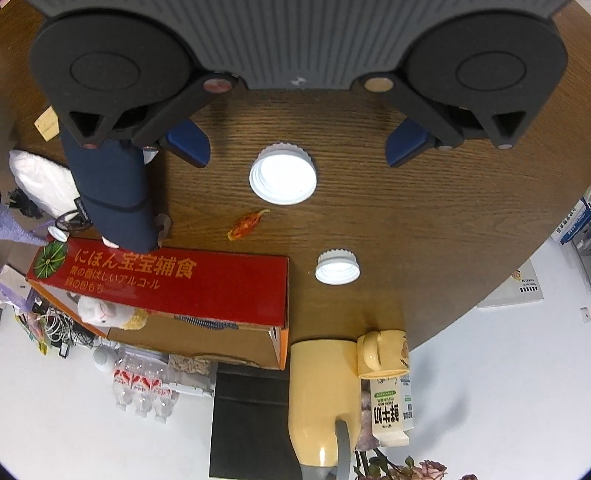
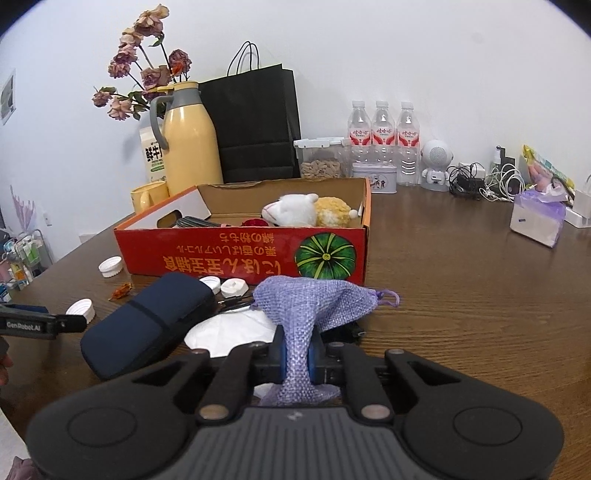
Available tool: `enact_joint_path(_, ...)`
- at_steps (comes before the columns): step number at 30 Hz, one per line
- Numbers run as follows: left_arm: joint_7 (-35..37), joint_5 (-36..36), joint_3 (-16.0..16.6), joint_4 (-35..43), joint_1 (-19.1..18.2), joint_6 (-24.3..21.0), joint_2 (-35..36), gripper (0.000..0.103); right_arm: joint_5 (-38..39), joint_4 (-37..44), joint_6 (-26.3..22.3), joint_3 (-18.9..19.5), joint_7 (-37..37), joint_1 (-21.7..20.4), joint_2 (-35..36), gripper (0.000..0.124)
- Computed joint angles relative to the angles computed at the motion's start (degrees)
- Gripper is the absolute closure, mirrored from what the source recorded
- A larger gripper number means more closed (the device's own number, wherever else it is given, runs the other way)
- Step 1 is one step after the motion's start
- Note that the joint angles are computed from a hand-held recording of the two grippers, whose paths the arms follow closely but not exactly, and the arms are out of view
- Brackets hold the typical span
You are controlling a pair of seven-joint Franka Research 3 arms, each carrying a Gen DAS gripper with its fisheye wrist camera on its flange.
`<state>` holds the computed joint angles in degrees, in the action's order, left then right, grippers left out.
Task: Organize objects
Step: 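Grasp the purple pouch with the right gripper while the left gripper grasps the white bottle cap, then carry the bottle cap and purple pouch into the cardboard box and release both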
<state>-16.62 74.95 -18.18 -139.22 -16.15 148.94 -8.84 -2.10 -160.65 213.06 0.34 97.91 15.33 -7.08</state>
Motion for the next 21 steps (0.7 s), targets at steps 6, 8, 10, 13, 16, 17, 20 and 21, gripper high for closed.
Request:
enact_joint_path(6,-1.97,1.43,0.41,1.07,0.27,-0.25,1.46,0.0,0.31,0.08,0.09,0.22,-0.36,0.02,0.04,0.115)
enact_joint_path(8,-2.25,1.75,0.76,1.39,0.38,0.29,1.85,0.0,0.38,0.1,0.06,0.23,-0.43,0.06,0.01,0.115)
enact_joint_path(10,-2.64,2.42,0.91,1.67,0.42,0.42,2.18,0.0,0.09,0.15,0.07,0.13,-0.3,0.1,0.03,0.115)
enact_joint_path(13,-2.32,2.75,1.02,1.99,0.24,0.46,2.53,0.014,-0.45,0.29,0.01,-0.01,-0.03,0.12,0.16,0.115)
enact_joint_path(16,-2.63,3.63,0.71,2.06,-0.16,-0.96,2.38,0.05,-1.06,0.46,-0.14,-0.08,0.26,0.13,0.3,0.115)
enact_joint_path(17,-3.02,4.18,0.85,1.9,-0.15,-0.39,2.15,0.062,-1.19,0.5,-0.14,-0.08,0.31,0.13,0.34,0.115)
enact_joint_path(20,-3.81,5.27,1.1,1.68,0.02,0.96,1.78,0.062,-1.31,0.57,-0.14,0.02,0.31,0.12,0.36,0.115)
enact_joint_path(21,-4.01,5.59,0.94,1.7,-0.03,0.62,1.72,0.062,-1.31,0.57,-0.12,0.04,0.29,0.11,0.34,0.115)
